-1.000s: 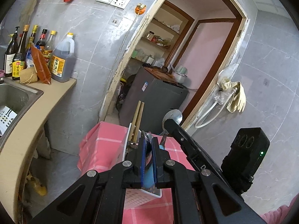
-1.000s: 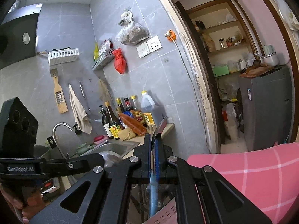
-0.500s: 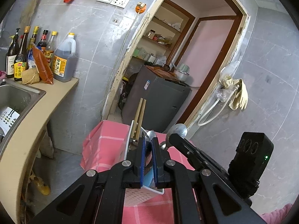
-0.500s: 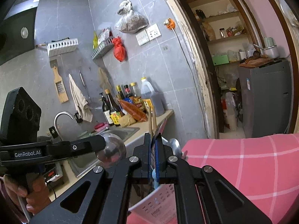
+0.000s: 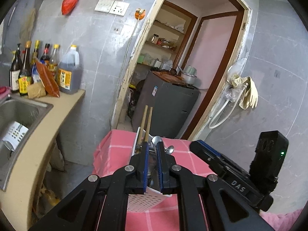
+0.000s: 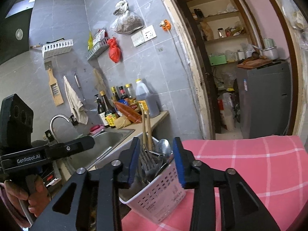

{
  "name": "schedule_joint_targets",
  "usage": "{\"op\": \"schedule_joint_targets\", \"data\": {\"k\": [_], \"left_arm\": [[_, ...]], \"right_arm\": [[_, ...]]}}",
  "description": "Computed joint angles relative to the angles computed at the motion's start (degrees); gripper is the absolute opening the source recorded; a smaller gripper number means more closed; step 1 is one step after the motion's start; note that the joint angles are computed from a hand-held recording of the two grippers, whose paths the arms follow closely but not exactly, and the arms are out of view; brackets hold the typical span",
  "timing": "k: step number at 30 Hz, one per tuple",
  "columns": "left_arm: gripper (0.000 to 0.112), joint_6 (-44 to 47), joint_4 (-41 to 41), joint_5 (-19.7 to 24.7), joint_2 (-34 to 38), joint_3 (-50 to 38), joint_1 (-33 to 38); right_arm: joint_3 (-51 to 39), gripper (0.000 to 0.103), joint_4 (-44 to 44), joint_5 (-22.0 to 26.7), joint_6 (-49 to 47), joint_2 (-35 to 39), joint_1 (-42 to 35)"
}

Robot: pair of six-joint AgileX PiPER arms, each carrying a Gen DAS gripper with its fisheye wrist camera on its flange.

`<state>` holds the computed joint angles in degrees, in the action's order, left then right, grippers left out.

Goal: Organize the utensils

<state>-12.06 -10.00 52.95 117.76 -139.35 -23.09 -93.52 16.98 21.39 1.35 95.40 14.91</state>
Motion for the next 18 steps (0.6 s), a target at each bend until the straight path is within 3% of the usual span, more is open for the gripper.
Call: {"op": "schedule_joint_targets", "data": {"k": [4,6,8,10,18], "left_arm": [[0.012,-0.8,2.9,0.6,0.0,-1.1,-1.3],[0.021,-1.6,4.9,0.0,-0.9,-0.2,-2.4],[0.041,-2.7,6.9,-2.1,-2.6,2.7,-3.6],[0.049,-4.1,9.3,-3.9,-4.1,5.0,-4.8],[0.065,-7.6,16.9,-6.5,-8.3,10.7,-9.7]], "right_arm": [[1.9,0.045,-8.7,0.4,8.2,-3.1,0.2],[3.2,0.051,-14.6,1.0,13.4,-5.0,0.4],[3.4,0.059,-18.4,2.1,16.9,-6.2,0.3],[4.6,0.063,-23.0,3.2,21.1,-8.4,0.4],[10.3,0.080,-43.5,9.2,38.6,-18.1,2.3]]}}
